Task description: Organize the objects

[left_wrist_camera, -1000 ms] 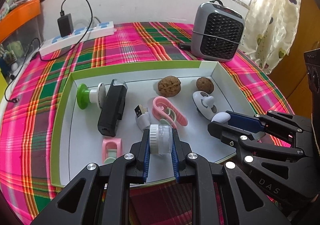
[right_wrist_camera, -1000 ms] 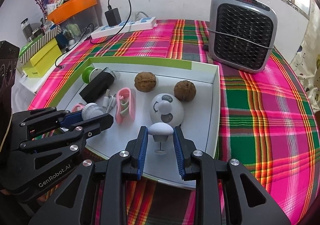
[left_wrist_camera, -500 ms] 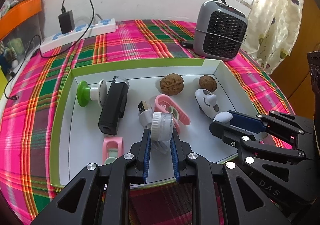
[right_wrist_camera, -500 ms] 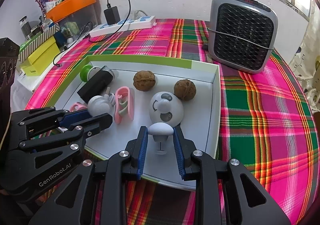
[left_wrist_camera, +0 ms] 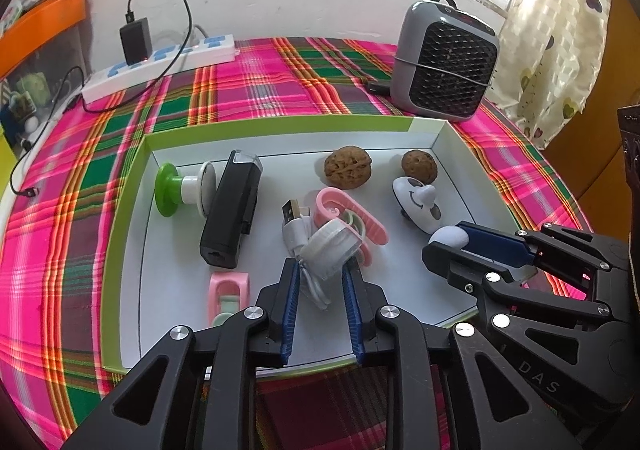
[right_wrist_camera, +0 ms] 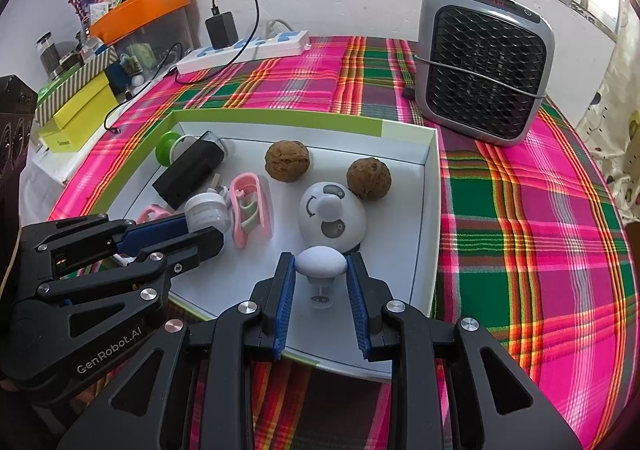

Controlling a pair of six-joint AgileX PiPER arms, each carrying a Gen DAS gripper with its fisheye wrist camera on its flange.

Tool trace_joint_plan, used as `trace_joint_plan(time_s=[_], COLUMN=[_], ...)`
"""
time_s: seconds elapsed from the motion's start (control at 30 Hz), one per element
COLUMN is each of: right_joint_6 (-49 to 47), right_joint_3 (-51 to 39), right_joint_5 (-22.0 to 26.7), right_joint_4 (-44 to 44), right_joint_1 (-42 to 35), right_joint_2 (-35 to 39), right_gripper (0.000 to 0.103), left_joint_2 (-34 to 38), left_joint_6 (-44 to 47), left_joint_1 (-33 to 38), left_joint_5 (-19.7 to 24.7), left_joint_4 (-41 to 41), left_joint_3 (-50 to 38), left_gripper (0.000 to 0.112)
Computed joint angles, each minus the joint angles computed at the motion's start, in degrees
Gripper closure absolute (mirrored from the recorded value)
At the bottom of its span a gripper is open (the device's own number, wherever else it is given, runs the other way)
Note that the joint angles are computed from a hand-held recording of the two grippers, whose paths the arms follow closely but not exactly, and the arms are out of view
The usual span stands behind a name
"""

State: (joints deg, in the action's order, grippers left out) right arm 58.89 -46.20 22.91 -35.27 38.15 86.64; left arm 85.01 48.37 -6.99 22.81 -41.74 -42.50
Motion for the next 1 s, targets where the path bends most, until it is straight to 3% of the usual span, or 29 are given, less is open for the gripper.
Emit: trace_joint_plan(time_s=[0.57, 1.0], right_joint_6=[2.42, 13.37], right_joint_3=[0.08, 2.06], right_joint_5=[0.51, 3.15], right_joint_4=[-1.31, -8.52], right_joint_1=[0.90, 4.23], right_joint_2=[0.04, -3.37], right_gripper=[0.068, 0.063], left_joint_2=[-1.36, -7.06], left_joint_6=[-3.29, -7.90], left_joint_1=[-0.20, -0.29], left_joint_5=[-0.68, -2.55], left_joint_4=[3.21, 7.76], left_joint_3=[0.56, 3.85], left_gripper=[0.085, 0.083])
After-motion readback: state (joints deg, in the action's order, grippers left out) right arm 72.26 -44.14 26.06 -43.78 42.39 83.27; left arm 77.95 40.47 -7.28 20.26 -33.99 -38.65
